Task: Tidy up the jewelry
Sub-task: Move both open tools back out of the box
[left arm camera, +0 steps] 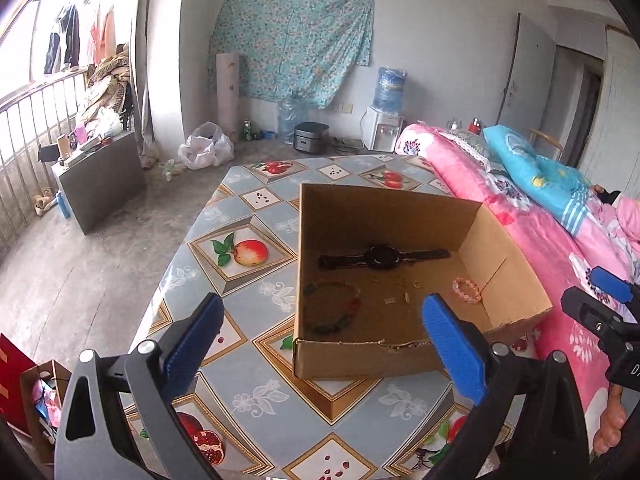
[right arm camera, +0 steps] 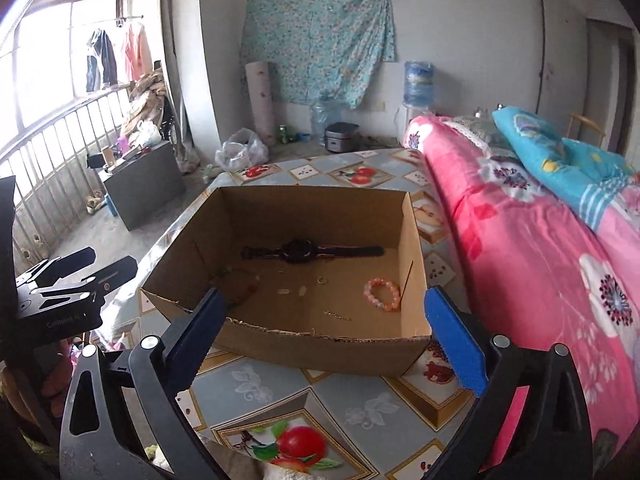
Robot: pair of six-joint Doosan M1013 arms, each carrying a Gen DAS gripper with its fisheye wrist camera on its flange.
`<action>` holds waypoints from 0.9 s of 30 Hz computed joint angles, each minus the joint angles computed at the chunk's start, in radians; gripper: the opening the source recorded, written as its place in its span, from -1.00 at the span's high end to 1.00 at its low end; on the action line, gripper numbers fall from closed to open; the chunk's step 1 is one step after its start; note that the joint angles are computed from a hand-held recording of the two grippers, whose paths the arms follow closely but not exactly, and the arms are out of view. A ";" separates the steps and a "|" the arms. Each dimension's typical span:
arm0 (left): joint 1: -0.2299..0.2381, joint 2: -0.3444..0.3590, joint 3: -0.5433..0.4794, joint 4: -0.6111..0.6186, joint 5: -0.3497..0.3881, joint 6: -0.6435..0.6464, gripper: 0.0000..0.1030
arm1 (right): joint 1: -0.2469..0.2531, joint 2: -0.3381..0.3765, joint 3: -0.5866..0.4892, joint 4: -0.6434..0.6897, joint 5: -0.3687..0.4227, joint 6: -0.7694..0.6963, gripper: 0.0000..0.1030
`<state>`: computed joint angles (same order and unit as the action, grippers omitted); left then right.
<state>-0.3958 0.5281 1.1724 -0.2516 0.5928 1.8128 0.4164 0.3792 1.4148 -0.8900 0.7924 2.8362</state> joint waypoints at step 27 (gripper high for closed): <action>-0.046 0.083 -0.123 0.210 0.249 -0.187 -0.89 | -0.057 0.051 -0.058 0.400 0.066 -0.219 -0.84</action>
<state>-0.4420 0.6108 1.0499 -0.0419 0.8420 1.6261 0.3590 0.4302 1.3569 -0.4898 0.8588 2.6174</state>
